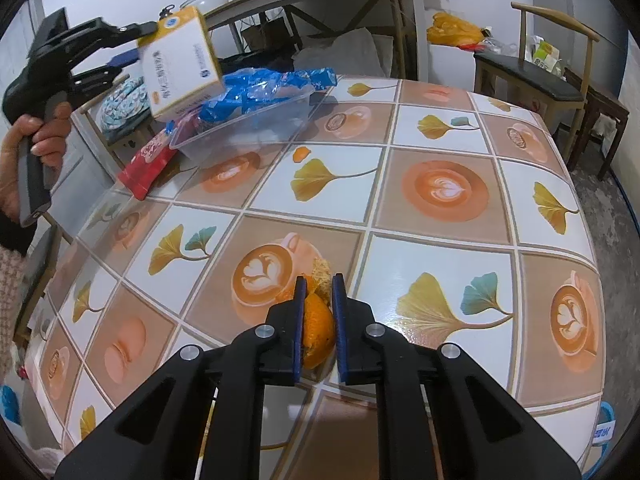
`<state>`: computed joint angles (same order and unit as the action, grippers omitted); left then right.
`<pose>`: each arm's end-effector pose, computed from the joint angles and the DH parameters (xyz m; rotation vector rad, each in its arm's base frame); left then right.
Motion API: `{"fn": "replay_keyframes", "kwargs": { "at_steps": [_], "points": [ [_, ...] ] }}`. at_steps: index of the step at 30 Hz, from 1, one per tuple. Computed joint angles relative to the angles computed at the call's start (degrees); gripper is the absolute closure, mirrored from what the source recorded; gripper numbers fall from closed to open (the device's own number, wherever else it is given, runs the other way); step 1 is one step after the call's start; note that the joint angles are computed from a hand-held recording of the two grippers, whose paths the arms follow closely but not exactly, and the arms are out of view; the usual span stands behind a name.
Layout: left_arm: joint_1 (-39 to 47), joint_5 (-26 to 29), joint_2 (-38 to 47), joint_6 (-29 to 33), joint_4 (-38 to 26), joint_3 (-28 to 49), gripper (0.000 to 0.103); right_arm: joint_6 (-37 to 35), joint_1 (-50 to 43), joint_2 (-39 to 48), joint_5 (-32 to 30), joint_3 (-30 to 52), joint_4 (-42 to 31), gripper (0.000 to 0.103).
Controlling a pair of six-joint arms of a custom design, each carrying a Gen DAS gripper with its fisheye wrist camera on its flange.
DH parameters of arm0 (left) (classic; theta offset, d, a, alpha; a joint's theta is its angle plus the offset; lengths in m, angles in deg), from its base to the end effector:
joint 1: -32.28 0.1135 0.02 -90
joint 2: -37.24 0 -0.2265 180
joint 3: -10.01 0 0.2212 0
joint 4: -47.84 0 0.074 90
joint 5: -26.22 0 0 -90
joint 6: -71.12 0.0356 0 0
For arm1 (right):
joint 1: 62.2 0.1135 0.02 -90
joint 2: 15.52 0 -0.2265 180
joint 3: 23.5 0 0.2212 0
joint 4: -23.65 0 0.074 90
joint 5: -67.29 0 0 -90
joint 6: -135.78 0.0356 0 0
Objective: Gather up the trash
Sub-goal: 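Lift the yellow box with the left gripper while the right carries the peel toward the wastebasket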
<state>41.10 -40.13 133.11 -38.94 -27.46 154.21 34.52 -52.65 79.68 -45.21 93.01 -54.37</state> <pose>0.2841 0.0296 0.4557 -0.2532 2.0258 -0.5435 0.2988 0.0641 0.3301 -0.6013 2.4465 0.4890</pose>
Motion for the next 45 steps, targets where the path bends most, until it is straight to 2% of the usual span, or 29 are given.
{"fn": "replay_keyframes", "kwargs": {
  "at_steps": [7, 20, 27, 36, 45],
  "points": [
    [-1.32, -1.56, -3.06, 0.65, -4.64, 4.26, 0.071, -0.31, -1.02, -1.92, -1.51, 1.93, -2.13, 0.091],
    [-8.62, -4.34, -14.90, -0.30, -4.03, -4.27, 0.071, -1.42, -5.24, -7.36, -1.87, 7.02, -9.37, 0.091],
    [-14.59, -7.99, -19.50, -1.65, -3.53, -8.93, 0.071, -2.14, -8.34, -9.63, -2.81, 9.93, -12.86, 0.091],
    [-28.97, -19.43, -20.18, -3.06, -4.99, -7.60, 0.071, -5.11, -15.32, -12.32, -5.94, 13.70, -17.96, 0.091],
    [-44.56, -31.18, -13.37, -4.89, -8.25, 0.47, 0.071, -12.94, -30.11, -12.22, -14.04, 18.78, -25.16, 0.091]
  ]
}}
